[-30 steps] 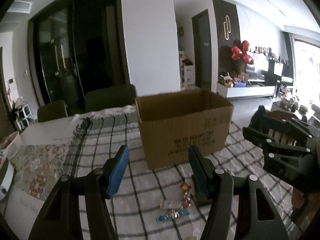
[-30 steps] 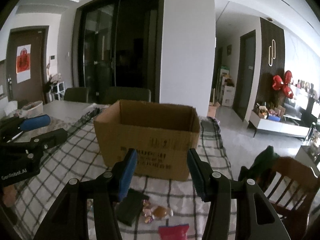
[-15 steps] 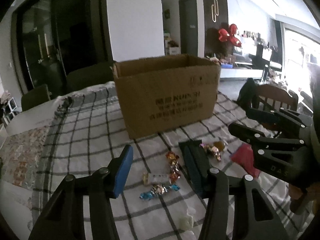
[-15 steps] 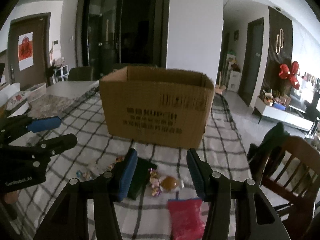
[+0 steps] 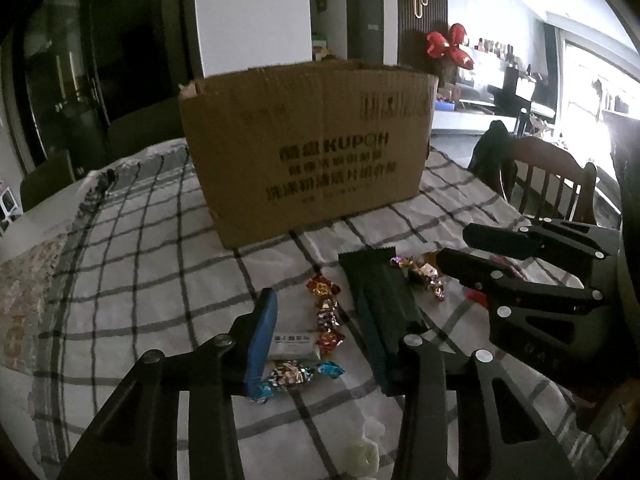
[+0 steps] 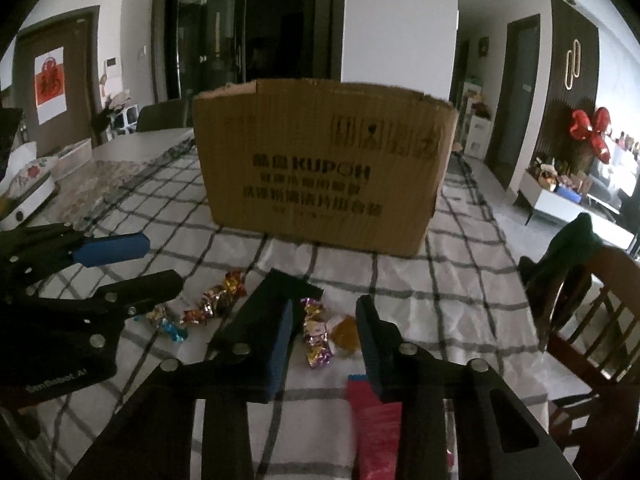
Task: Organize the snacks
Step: 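Grasp the red-gold wrapped candies with the left tool while the right tool grasps purple wrapped candies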
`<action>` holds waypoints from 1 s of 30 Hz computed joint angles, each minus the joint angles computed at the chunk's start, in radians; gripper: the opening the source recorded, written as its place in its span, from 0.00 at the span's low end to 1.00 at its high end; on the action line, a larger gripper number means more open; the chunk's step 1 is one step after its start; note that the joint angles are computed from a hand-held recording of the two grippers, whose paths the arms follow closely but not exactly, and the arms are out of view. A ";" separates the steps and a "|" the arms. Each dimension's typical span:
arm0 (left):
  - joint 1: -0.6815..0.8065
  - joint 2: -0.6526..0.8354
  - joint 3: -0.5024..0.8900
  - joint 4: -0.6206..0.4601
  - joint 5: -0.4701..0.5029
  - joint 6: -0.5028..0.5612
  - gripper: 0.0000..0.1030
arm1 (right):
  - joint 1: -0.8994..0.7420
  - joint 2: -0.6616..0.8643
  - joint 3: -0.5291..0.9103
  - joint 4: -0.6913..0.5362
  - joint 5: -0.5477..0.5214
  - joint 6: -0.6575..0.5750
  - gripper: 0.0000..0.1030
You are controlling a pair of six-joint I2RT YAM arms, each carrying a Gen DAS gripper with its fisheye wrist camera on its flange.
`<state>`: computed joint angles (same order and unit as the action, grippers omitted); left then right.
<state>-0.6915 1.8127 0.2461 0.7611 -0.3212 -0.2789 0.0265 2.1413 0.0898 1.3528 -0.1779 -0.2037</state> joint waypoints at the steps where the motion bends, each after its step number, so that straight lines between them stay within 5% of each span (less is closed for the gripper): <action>1: 0.004 0.018 0.006 0.008 0.005 -0.001 0.38 | 0.000 0.012 0.006 0.000 -0.001 0.001 0.30; 30: 0.119 0.230 0.140 0.015 0.195 -0.038 0.22 | 0.008 0.090 0.144 -0.174 -0.025 0.017 0.18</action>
